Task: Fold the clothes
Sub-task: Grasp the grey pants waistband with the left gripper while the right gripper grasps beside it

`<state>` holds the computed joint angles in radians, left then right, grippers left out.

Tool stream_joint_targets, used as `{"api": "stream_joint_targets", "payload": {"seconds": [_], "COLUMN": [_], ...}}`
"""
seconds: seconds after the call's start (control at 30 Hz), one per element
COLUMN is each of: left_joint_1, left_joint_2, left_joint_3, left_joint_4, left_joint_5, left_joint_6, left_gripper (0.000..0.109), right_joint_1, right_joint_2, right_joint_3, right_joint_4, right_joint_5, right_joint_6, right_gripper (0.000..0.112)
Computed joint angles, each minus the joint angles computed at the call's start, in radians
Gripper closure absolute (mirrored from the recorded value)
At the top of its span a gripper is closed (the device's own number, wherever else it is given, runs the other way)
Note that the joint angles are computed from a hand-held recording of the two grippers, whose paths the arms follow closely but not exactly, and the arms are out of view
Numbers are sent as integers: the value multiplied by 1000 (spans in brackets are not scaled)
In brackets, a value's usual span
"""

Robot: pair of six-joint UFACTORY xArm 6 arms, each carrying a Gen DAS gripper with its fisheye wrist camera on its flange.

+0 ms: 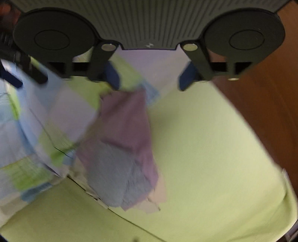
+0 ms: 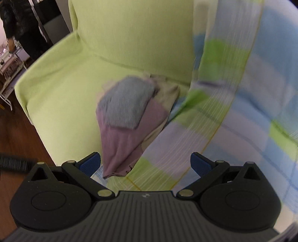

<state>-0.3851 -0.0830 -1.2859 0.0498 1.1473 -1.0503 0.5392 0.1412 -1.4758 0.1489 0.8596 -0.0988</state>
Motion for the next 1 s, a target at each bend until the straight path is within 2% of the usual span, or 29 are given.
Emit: {"api": "stream_joint_targets", "payload": {"seconds": [0.03,0.07,0.1,0.17,0.27,0.37,0.57,0.63,0.7,0.77,0.87,0.93,1.0], "left_joint_1": [25,70,87,133,172,192,205,213,220,229,237,235,234], "left_joint_2": [25,61,75,137,220,293,353,352,349,368,395,400,394], "left_joint_3": [-1,14,20,27,12,-20,-43,-38,-24,-33,-51,-56,-49], "left_joint_4": [-5,-16,-20,-12,33,63,89,83,75,6,-123,-123,-132], "left_joint_5": [-39,-120,-159,-290,-410,-478,-545,-561,-579,-589,-595,-591,-597], "left_joint_6": [33,83,101,146,169,226,362,395,420,502,624,652,653], "left_gripper": [90,104,103,102,101,101,100,91,70,64,64,65,79], "right_joint_1": [11,21,31,50,78,102,125,130,135,141,143,146,146], "right_joint_2": [16,31,49,84,160,255,377,392,389,394,409,422,433], "right_joint_3": [18,33,42,61,50,-4,-131,-147,-139,-140,-152,-161,-170], "right_joint_4": [-5,-11,-19,-27,-1,19,35,26,27,35,49,49,44], "right_joint_5": [-30,-59,-89,-159,-288,-388,-412,-414,-420,-425,-427,-434,-441], "right_joint_6": [7,10,11,-2,-74,-122,-96,-70,-53,-45,-50,-48,-42], "right_gripper": [11,12,16,18,37,54,53,46,40,40,39,39,39]}}
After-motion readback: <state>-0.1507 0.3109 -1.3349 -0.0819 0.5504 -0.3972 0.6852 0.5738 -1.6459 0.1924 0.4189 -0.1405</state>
